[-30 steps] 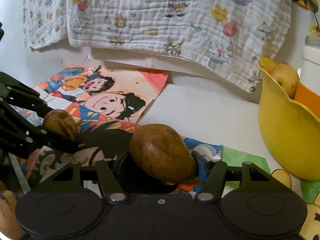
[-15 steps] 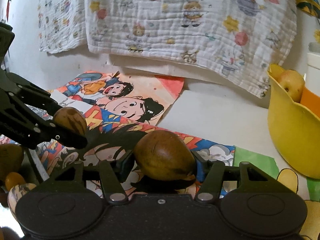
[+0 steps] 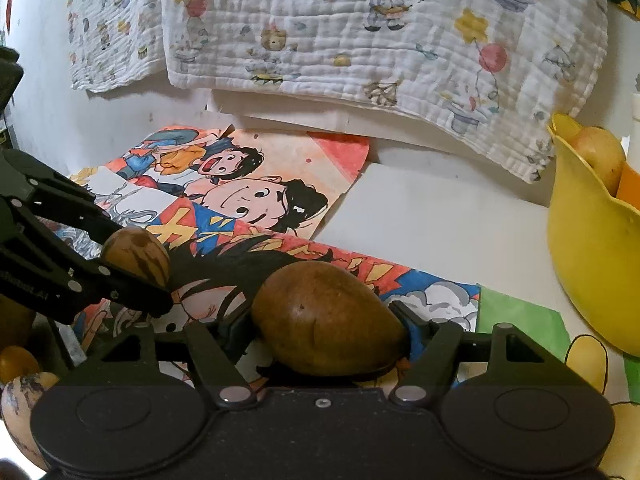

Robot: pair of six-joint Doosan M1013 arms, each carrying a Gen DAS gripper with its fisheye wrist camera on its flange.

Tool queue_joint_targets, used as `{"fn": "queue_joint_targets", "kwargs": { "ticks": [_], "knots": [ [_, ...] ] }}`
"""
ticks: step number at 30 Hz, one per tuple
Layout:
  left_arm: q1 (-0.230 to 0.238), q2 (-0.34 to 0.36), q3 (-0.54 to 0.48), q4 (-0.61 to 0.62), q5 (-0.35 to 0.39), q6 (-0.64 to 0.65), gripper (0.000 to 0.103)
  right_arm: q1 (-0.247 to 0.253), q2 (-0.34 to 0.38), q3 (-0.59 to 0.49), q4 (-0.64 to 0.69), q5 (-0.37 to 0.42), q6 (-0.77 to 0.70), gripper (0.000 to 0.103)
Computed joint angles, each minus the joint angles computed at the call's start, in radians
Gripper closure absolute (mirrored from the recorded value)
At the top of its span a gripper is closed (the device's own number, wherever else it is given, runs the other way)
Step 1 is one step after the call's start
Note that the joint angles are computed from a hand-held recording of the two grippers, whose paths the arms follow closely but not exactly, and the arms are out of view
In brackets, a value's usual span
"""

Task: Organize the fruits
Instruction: 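Lift both held fruits off the table and turn toward the tray, then lower the striped fruit into the tray with the left tool while the right tool releases its fruit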

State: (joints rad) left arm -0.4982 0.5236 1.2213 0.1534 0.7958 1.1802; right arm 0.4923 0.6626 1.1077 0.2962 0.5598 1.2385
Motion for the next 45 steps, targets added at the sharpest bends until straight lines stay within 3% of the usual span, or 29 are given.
{"fn": "queue_joint_targets", "kwargs": {
  "ticks": [10, 15, 24, 39, 45],
  "knots": [
    [0.001, -0.004, 0.003, -0.011, 0.007, -0.018, 0.047, -0.010, -0.016, 0.032, 0.139, -0.035, -0.133, 0.031],
    [-0.002, -0.022, 0.018, 0.000, -0.020, -0.037, 0.047, -0.015, -0.044, 0.075, 0.263, -0.081, -0.227, 0.031],
    [-0.022, -0.067, 0.061, 0.041, -0.066, -0.064, 0.047, -0.012, -0.108, 0.157, 0.364, -0.132, -0.320, 0.031],
    [-0.064, -0.194, 0.235, 0.074, -0.178, -0.146, 0.047, -0.006, -0.241, 0.346, 0.548, -0.183, -0.480, 0.031],
    [-0.093, -0.239, 0.302, 0.147, -0.224, -0.222, 0.047, -0.005, -0.276, 0.409, 0.620, -0.196, -0.546, 0.031]
  ]
}}
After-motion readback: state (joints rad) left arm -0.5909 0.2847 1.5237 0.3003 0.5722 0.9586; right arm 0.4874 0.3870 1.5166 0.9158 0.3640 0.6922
